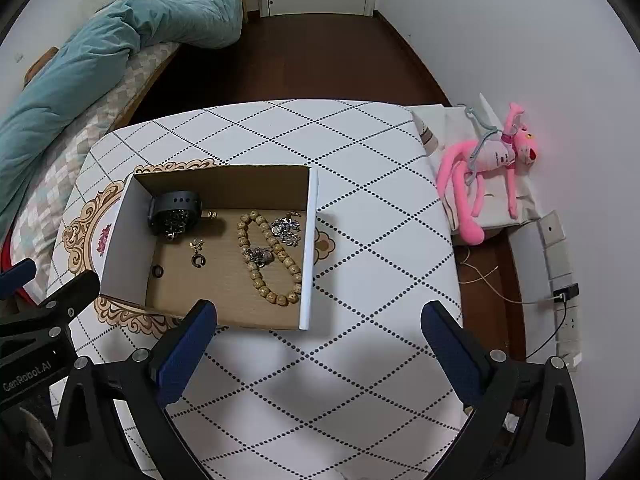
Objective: Organize jewelry
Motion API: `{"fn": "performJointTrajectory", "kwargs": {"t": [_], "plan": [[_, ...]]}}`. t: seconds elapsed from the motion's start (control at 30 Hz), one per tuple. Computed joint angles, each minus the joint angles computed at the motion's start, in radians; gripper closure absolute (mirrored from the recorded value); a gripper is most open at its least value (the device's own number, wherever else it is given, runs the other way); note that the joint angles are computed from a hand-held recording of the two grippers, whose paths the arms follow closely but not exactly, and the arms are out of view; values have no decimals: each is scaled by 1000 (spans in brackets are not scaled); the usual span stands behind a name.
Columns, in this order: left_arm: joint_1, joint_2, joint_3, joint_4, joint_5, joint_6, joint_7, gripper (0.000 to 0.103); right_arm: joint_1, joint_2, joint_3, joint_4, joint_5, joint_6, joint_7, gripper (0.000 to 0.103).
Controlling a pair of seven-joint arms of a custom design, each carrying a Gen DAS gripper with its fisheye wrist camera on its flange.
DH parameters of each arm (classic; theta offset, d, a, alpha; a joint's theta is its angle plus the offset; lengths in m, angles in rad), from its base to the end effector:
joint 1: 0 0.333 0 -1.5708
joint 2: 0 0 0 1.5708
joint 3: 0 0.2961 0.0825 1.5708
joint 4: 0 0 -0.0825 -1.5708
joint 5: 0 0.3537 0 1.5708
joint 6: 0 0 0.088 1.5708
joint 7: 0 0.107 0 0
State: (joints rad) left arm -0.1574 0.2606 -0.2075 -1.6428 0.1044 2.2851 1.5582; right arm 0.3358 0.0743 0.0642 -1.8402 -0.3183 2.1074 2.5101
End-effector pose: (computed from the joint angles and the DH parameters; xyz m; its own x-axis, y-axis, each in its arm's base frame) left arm 0.6014 -0.2132 0.4970 -0.3706 -0.9279 -0.0410 -0.8540 0.3577 -0.3777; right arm 0.5336 0.2087 0.4947 -0.3973 -0.9170 0.0353 -0.8696 0.3640 -0.3336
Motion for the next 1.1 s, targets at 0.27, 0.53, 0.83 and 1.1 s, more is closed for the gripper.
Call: {"fn": "performJointTrajectory", "kwargs": {"t": [0.27,0.53,0.83,1.1], "plan": [[20,-118,1,-103,-55,46,8,0,7,-86,25,-38,-54,-6,65,0],[24,-294,25,-233,-131,89,70,0,9,-219,94,-80,-120,-58,156,0],[1,-471,70,-319,-188,112,119,0,10,-321,192,-20,-216,-188,206,0],[-24,-558,111,-325,-251,80,156,0,27,-338,264,99,-310,-309,219,0]]}}
